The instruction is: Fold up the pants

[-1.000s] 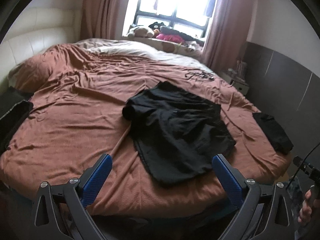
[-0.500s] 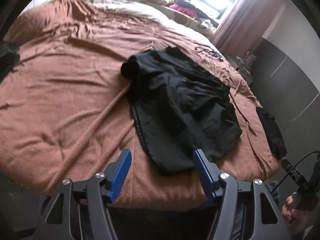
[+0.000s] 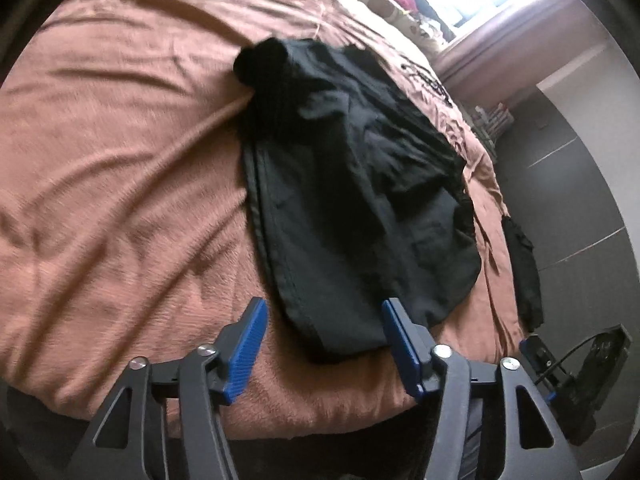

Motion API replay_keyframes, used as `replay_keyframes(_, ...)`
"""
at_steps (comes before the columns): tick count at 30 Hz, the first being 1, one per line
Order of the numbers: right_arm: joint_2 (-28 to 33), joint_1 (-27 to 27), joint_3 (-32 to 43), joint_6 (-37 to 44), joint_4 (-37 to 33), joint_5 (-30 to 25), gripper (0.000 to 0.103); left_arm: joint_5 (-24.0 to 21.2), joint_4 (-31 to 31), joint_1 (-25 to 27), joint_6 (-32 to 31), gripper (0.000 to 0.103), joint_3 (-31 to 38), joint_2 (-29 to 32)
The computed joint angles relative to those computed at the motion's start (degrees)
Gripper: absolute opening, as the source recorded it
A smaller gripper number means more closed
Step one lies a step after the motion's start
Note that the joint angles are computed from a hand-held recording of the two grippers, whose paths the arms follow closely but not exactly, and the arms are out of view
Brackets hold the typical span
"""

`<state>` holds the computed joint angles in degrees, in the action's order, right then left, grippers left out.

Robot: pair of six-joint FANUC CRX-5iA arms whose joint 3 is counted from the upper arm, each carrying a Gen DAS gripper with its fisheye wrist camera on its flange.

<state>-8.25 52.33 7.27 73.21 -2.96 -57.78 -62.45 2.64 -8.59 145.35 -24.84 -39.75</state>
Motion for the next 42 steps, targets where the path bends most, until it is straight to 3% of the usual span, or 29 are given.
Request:
replay_keyframes(6, 2.05, -0.68, 1.72, 1.99, -2.17, -1.06, 0.098, 3.76, 4.29, 3.91, -1.08, 0.059, -3.91, -1.3)
replay_keyframes(13, 5.86, -4.75, 5.71, 4.87, -11.26, -2.53, 0.094, 8.36, 8.16, 8.39, -3.63, 0.057, -7.25, -2.7)
replay_keyframes(19, 9.49, -7.46, 8.36, 6.28, -16.56, -2.13, 0.094, 10.0, 10.16, 8.48, -2.24, 0.045, -10.22, -5.93)
replay_keyframes(25, 13.65, -8.33, 11.35, 6.42, -19.59, -1.74, 0.094, 11.39, 3.28, 3.25, 9.01, 0.036, -9.38, -6.49)
replay_keyframes(29, 16.16, -9.68, 14.02, 8.02, -23.18, -1.97, 0.091, 10.63, -1.19, 1.37, 14.98, 0.015, -8.18, -5.5)
replay_keyframes(32, 18.4, -10.8, 16.32, 7.87, -25.14, -2.05, 0.079, 10.12, -0.09, 2.66, 14.75, 0.003, -8.91, -6.06)
replay_keyframes(35, 20.68, -11.53, 18.88, 7.25, -25.82, -2.58, 0.061, 7.94, -6.82, -2.26, 20.95, 0.003, -5.57, -5.57)
replay_keyframes(37, 22.16, -11.94, 20.67, 6.9, -26.04, -3.17, 0.038, 7.99, -8.89, -4.19, 23.11, 0.003, -4.7, -5.9)
replay_keyframes(40, 23.73, -12.97, 23.06, 6.56, -27.53, -4.54, 0.021, 6.19, -12.2, -7.38, 25.43, 0.003, -2.33, -6.0)
replay_keyframes(42, 23.8, -13.84, 23.35, 7.79, -29.65, -4.68, 0.015, 4.35, -15.87, -10.66, 27.89, 0.003, 0.25, -5.5)
